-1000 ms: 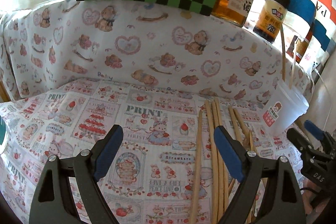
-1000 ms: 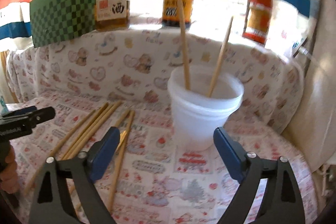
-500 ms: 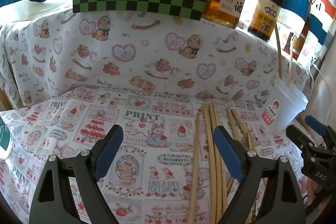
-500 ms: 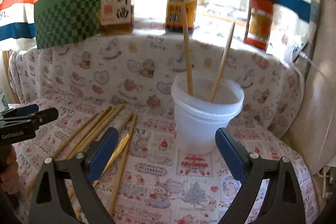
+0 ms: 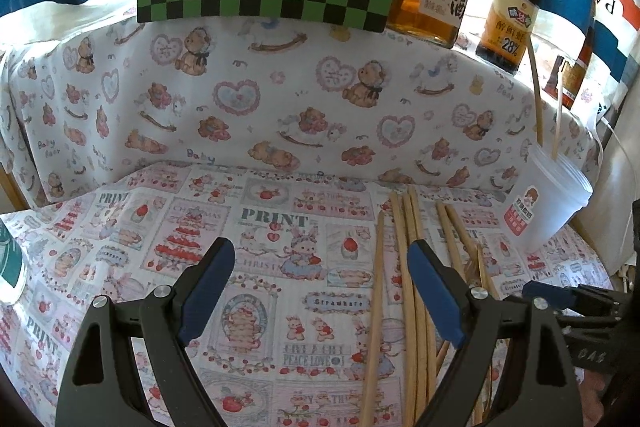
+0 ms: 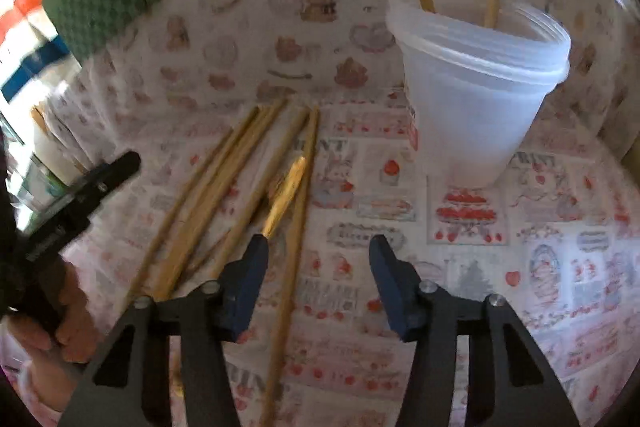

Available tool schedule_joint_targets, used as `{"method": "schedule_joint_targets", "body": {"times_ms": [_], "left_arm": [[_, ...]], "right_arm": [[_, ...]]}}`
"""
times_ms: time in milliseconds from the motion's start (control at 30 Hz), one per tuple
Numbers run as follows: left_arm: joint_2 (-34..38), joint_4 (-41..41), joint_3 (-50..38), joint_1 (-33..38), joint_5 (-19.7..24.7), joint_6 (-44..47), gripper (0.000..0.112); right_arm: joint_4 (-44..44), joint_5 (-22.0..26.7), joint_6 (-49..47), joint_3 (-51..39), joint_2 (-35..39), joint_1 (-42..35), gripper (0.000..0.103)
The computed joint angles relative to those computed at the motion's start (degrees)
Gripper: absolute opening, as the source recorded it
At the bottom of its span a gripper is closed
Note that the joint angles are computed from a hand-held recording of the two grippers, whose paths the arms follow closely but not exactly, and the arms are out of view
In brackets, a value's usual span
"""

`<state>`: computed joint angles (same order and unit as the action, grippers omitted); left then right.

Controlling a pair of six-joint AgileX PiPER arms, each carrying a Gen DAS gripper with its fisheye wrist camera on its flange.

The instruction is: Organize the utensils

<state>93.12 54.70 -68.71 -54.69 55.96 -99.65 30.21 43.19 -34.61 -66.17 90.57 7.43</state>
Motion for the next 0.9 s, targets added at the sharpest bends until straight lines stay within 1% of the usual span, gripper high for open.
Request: {"method": "schedule_joint_targets", "body": {"times_ms": [67,167,233,267,333,367,433,500,633,700,767,833,900], "left_arm": [[0.2,0.0,-0.3,-0.2,0.4,0.5,0.087],[0.9,-0.8,-1.4,-0.2,0.9,1.8,0.087],[1.4,-1.6,-2.0,0.0,1.2,2.7,0.087],[1.8,-2.3,-2.6,0.2,1.6,3.2,0.087],[2.2,-3.6,-3.2,0.7,1.3,4.3,0.086],[2.3,-4.2,-3.2,1.0,0.9,4.7,0.085],[2.4,-5.9,-3.2,1.7,-0.1,5.5,0.082],[2.3,-7.8,-2.9,2.7,-1.9,6.9,0.078],[2.5,-10.1,-2.7,3.8,-3.8,8.8,0.071],[2.8,-12.0,-2.7,4.8,-5.5,10.7,0.070],[3.3,-15.2,-2.9,6.2,-7.5,13.8,0.066],[4.4,-15.5,-4.5,6.2,-6.0,15.4,0.062],[6.7,-16.7,-7.6,6.1,-3.7,19.2,0.060]], "right_arm": [[-0.1,-0.4,-0.4,0.5,-0.1,1.0,0.045],[-4.0,-2.5,2.5,1.0,-0.3,3.5,0.035],[-7.9,-4.8,5.5,1.4,-0.4,5.6,0.025],[-7.8,-4.9,5.5,1.3,-0.3,5.9,0.023],[-7.1,-4.6,5.0,0.8,0.3,5.9,0.009],[-7.7,-4.6,5.8,0.6,0.5,6.0,0.007],[-8.0,-5.0,6.5,1.0,0.3,5.9,0.007],[-6.6,-4.1,5.2,0.5,0.5,4.0,0.007],[-2.2,-2.4,2.2,-0.4,1.0,0.7,0.007],[-0.5,-2.4,0.4,0.6,-0.1,-1.0,0.007],[0.0,-2.4,0.0,1.1,-0.8,-1.2,0.007],[1.6,-1.3,-1.3,0.8,-0.8,-2.1,0.007],[3.0,1.0,-3.4,0.5,-0.7,-3.7,0.007]]}}
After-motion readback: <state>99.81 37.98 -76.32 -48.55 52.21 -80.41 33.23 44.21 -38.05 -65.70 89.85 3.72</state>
